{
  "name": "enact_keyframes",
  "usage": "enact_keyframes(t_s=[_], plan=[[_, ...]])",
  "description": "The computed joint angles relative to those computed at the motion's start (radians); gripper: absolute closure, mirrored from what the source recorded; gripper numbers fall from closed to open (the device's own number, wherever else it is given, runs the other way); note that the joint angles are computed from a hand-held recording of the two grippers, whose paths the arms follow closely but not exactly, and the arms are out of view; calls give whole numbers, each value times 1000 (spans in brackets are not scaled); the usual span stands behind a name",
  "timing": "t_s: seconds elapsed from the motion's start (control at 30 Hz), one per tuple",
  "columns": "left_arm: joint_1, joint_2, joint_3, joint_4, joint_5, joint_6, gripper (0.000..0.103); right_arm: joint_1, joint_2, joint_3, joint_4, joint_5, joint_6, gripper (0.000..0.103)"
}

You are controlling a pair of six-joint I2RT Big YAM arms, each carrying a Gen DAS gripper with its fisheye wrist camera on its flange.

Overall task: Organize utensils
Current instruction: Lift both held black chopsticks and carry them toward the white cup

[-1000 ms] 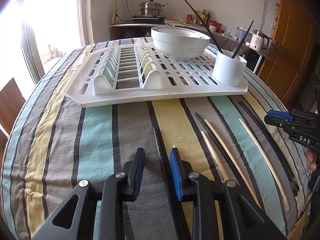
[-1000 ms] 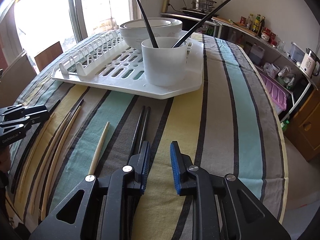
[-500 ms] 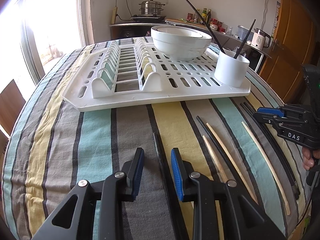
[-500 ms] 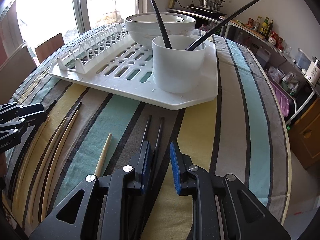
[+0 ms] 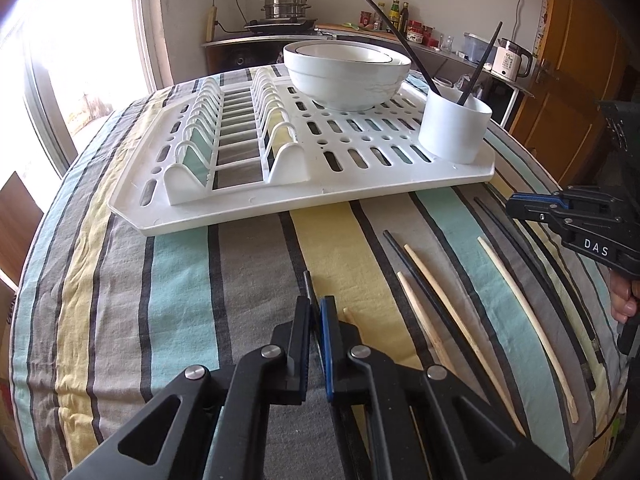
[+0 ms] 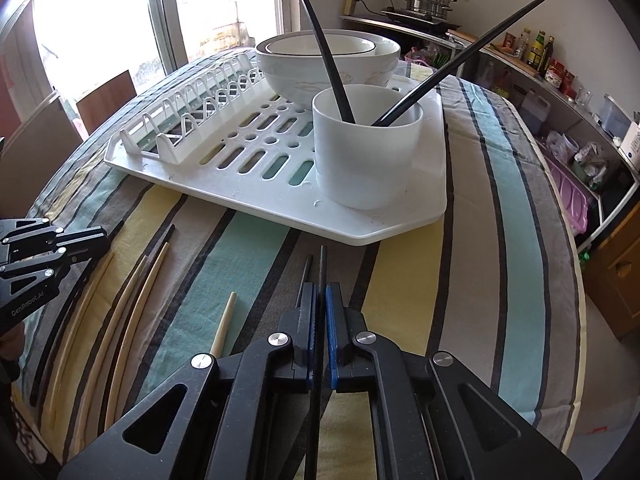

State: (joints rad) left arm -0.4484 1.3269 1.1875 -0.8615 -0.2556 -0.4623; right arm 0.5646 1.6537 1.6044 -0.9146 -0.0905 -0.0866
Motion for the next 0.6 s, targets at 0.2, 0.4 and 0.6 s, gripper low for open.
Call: enact_keyframes(t_s=[0.2,0.4,0.6], plan=[[-3,-47,14,8,-10,9,99,-10,-68,-35,59,-20,18,99],[-11,-109,54,8,-66,30,99,-26,-139,-53,131,-41,60,99],[-17,-172,92,27,-118,43,100,-33,-214,-81,214,-48,98,99]])
